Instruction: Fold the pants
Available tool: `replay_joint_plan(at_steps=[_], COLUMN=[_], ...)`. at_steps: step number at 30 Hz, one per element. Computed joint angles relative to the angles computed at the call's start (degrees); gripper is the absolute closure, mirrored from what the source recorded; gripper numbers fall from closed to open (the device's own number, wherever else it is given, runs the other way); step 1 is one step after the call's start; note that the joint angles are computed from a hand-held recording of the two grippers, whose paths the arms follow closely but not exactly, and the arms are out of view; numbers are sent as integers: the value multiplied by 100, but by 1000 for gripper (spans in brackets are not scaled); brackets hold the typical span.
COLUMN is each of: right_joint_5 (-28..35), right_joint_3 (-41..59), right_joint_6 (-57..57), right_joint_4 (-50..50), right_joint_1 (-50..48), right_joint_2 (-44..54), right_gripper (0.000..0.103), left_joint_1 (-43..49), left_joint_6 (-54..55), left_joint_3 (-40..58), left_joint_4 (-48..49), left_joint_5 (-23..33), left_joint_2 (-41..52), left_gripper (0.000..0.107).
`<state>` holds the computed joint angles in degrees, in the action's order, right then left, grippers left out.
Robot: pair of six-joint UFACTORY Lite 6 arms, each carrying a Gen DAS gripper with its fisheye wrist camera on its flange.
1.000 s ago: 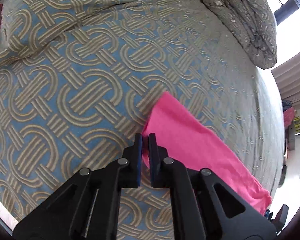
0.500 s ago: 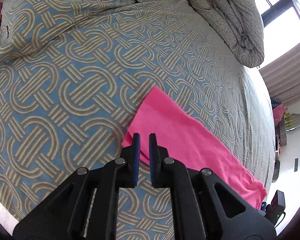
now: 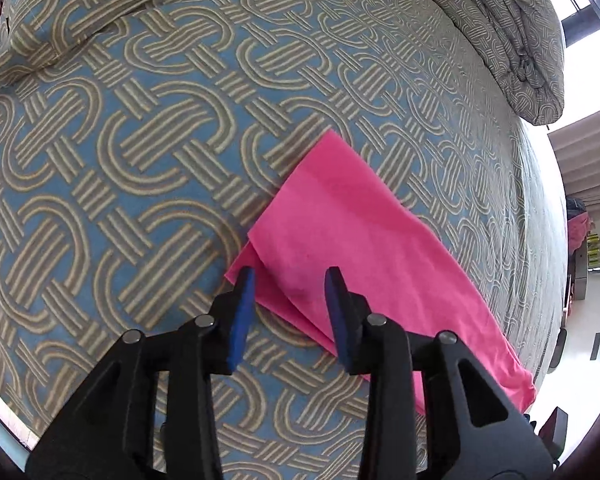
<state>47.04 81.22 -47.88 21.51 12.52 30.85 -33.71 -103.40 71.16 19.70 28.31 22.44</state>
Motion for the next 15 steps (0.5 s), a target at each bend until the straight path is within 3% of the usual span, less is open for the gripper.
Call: replay_joint_plan(at_steps=[1, 2, 3, 6, 10, 15], right_joint_5=[5, 25, 46, 67, 112, 181], right_joint_3=[-13, 6, 29, 75, 209, 487], right_joint_6=[-45, -59, -85, -103, -76, 100], right_joint_4=[52, 104, 161, 252, 303, 302], right_joint_1=[-11, 0, 1, -24, -52, -25], right_joint_2=[-1, 3, 11, 6, 94, 321], right_gripper=[74, 74, 74, 74, 74, 74], left_joint_1=[7, 64, 94, 10, -381, -336], left_joint_6=[-157, -269, -426, -1003, -1236, -1451], left_joint_3=[9, -15, -21, 103, 522, -113], left_joint_4=[170, 357, 597, 1238, 1923, 2144], left_joint_5=[-86, -254, -414, -346, 619, 462], left_joint_2=[10, 10, 14, -65, -232, -802], left_gripper=[70, 78, 103, 105, 105, 105])
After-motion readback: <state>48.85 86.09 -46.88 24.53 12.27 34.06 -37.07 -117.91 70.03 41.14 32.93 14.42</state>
